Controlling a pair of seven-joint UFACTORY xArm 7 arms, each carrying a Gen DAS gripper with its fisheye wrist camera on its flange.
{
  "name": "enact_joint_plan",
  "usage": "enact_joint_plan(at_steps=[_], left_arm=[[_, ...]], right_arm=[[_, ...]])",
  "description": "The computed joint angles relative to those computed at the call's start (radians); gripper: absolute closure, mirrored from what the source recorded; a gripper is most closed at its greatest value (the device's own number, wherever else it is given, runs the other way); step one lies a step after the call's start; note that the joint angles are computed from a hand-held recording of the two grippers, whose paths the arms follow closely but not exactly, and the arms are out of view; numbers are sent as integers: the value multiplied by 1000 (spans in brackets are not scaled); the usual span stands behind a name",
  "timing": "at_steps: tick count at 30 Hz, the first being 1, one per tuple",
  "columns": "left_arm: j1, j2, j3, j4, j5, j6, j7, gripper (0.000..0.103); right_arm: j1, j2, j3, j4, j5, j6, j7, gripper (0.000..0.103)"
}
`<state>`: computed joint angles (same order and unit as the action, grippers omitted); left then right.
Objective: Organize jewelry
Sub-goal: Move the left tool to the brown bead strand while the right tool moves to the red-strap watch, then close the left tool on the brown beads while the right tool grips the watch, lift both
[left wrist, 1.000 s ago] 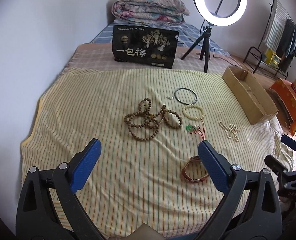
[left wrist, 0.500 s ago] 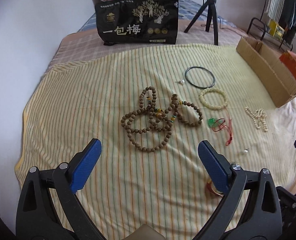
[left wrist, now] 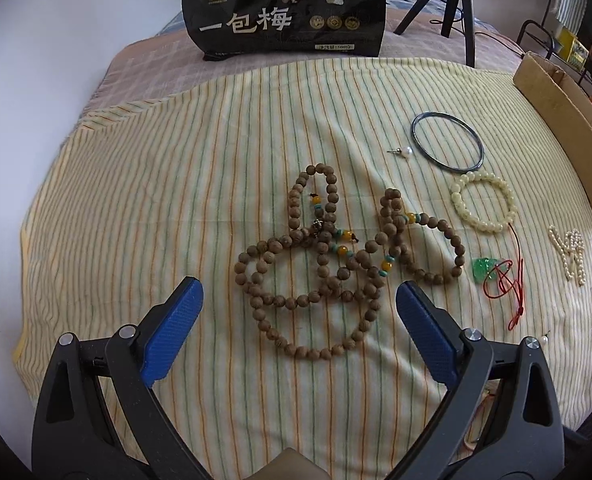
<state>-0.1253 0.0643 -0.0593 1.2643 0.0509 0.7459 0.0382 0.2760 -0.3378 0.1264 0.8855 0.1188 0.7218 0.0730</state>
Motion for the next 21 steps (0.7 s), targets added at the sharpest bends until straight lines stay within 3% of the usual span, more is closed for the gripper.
enact_joint_plan(at_steps=[2,5,8,15,21], left_arm=[[-3,11,-1,7,7,-1,-8,4],[-7,39,-1,30,11,24,-21,17],[-7,66,1,49,-1,36,-34,19],[-10,73,2,41,-1,1,-57,37],[-2,75,-6,39,-49,-19,-4,69]], right_arm=[[6,14,-3,9,14,5,-7,18],[10,33,-2,22,21,12,-13,18],[11,51,2,31,22,17,-11,20],[19,94,2,54,41,35,-35,36],[20,135,9,74,42,46,-38,55]])
